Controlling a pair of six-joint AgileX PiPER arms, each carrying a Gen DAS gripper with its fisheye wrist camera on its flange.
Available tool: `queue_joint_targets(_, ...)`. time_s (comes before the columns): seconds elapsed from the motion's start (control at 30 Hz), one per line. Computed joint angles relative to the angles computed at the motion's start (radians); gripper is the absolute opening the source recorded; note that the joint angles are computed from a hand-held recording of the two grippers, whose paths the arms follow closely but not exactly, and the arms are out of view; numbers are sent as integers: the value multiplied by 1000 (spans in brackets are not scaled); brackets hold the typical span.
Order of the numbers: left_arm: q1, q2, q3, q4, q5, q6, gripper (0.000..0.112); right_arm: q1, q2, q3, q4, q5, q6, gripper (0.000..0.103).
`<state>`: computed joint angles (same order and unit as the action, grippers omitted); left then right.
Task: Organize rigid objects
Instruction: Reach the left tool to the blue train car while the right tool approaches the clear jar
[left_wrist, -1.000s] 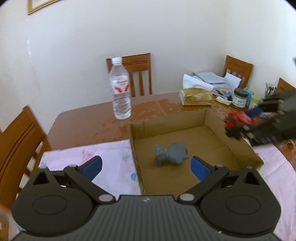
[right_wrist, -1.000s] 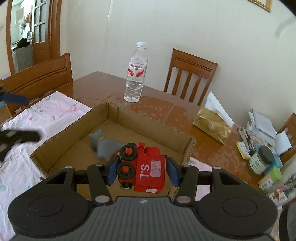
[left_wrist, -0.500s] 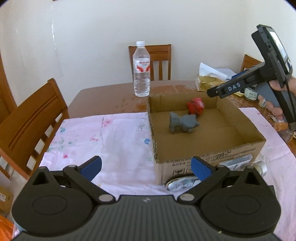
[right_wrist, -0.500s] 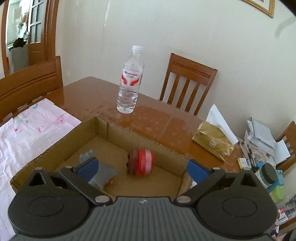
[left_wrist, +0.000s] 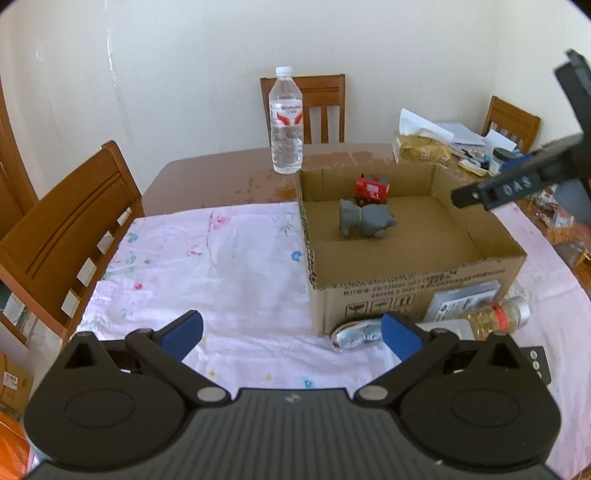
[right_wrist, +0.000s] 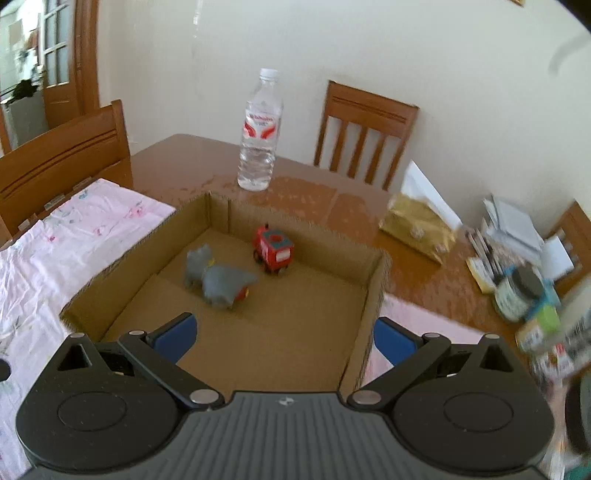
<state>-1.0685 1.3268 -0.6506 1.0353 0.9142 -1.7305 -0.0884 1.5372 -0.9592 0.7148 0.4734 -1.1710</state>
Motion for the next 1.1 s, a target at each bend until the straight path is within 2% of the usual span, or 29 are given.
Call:
queue_joint_targets(0.27,20,-36,61,22,-86,39,102,-26,-182,249,-110,-63,184,103)
queue_joint_targets(0.4,47,-63,105,24,-175,76,102,6,-260,364,-332,-114,466,103)
queue_joint_targets(0.53,82,-79,150,41,-270,90,102,39,-343,451,-481,-95,687,103)
queue_joint_targets(0.6,95,-85,170,57,-303,86,102,45,-390,481,-452,-55,674,103)
queue_joint_targets(0.7,110,-96,199,76,-333,78,102,6,-432,504,-252,51,471,103)
queue_joint_targets(0.8,133,-118,231,80,-372,78,102,-8,-458,521,-158,150,387,103)
queue_joint_targets(0.97,125,-146,253,36,-368,124,102,128,-494,556,-236,175,514,103)
queue_joint_targets(1.1,137,-180,267,-11,-389,172,102,307,-511,578,-396,124,702,103)
